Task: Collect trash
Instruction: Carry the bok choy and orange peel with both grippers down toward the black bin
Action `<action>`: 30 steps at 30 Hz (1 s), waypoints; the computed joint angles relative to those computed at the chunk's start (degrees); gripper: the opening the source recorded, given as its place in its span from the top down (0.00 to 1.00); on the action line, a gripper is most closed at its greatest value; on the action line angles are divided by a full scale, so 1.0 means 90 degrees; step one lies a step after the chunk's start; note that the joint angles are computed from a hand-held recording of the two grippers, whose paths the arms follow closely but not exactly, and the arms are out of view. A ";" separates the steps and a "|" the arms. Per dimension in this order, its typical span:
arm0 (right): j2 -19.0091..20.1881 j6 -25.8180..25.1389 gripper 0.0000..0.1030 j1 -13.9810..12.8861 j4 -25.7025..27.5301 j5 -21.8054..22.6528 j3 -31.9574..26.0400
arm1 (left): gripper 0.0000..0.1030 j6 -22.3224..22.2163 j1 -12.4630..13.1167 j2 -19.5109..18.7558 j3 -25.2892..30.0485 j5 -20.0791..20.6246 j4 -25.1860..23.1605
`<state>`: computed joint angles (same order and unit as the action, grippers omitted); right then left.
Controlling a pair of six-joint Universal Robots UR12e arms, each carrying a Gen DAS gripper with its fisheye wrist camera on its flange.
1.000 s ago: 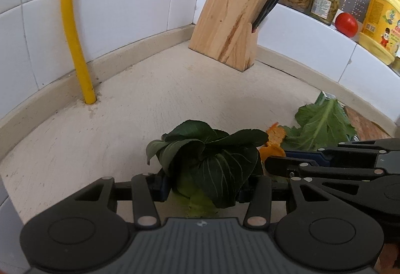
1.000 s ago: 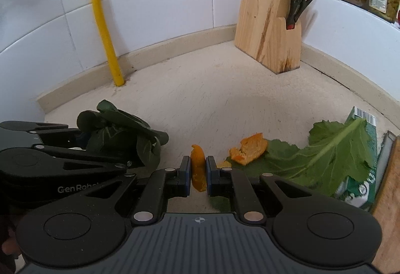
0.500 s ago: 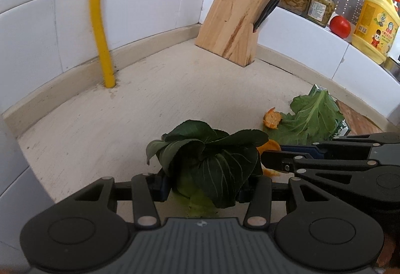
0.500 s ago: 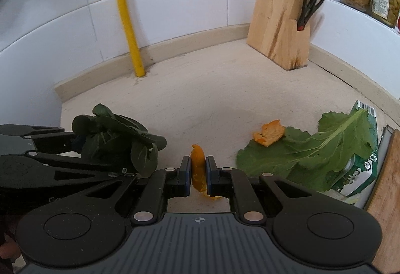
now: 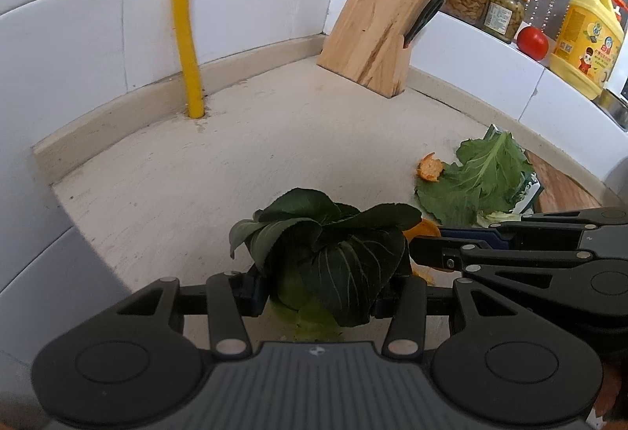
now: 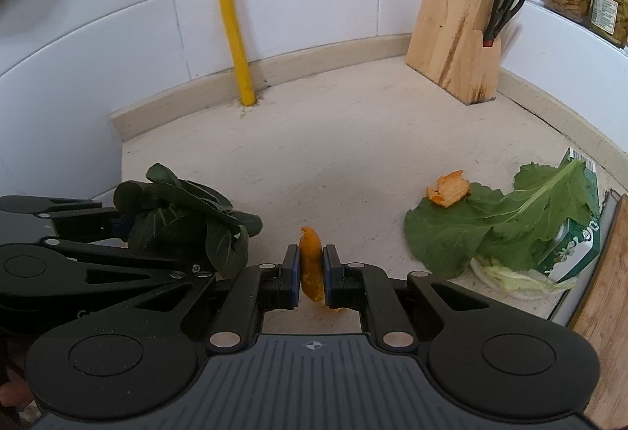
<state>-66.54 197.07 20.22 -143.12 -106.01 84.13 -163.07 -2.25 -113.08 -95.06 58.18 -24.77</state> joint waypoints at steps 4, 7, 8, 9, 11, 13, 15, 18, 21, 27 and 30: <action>0.0010 -0.0008 0.85 0.0047 0.0011 0.0038 -0.0023 | 0.61 -0.0027 0.0063 0.0066 -0.0095 0.0008 0.0048; 0.0026 -0.0050 0.85 0.0076 0.0013 0.0097 -0.0050 | 0.61 -0.0080 0.0113 0.0116 -0.0177 0.0059 0.0129; 0.0038 -0.0068 0.85 0.0087 0.0014 0.0122 -0.0065 | 0.61 -0.0104 0.0131 0.0128 -0.0200 0.0074 0.0147; 0.0051 -0.0088 0.85 0.0101 0.0016 0.0142 -0.0083 | 0.61 -0.0130 0.0154 0.0146 -0.0228 0.0091 0.0169; 0.0081 -0.0143 0.85 0.0123 0.0020 0.0210 -0.0126 | 0.61 -0.0185 0.0197 0.0180 -0.0286 0.0140 0.0231; 0.0122 -0.0225 0.85 0.0145 0.0026 0.0295 -0.0183 | 0.61 -0.0264 0.0251 0.0222 -0.0357 0.0200 0.0299; 0.0167 -0.0316 0.85 0.0170 0.0009 0.0387 -0.0221 | 0.61 -0.0349 0.0319 0.0262 -0.0429 0.0253 0.0360; 0.0236 -0.0428 0.85 0.0211 -0.0080 0.0569 -0.0258 | 0.61 -0.0458 0.0429 0.0336 -0.0543 0.0358 0.0433; 0.0322 -0.0575 0.85 0.0264 -0.0105 0.0769 -0.0328 | 0.61 -0.0563 0.0543 0.0417 -0.0665 0.0485 0.0504; 0.0517 -0.0865 0.85 0.0359 -0.0055 0.1197 -0.0537 | 0.61 -0.0802 0.0746 0.0566 -0.0889 0.0753 0.0592; 0.0603 -0.0983 0.85 0.0403 -0.0008 0.1375 -0.0646 | 0.61 -0.0900 0.0827 0.0632 -0.0989 0.0883 0.0646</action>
<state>-61.11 188.23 23.84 -143.19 -93.63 78.31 -171.16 5.19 -107.39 -103.96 66.13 -18.96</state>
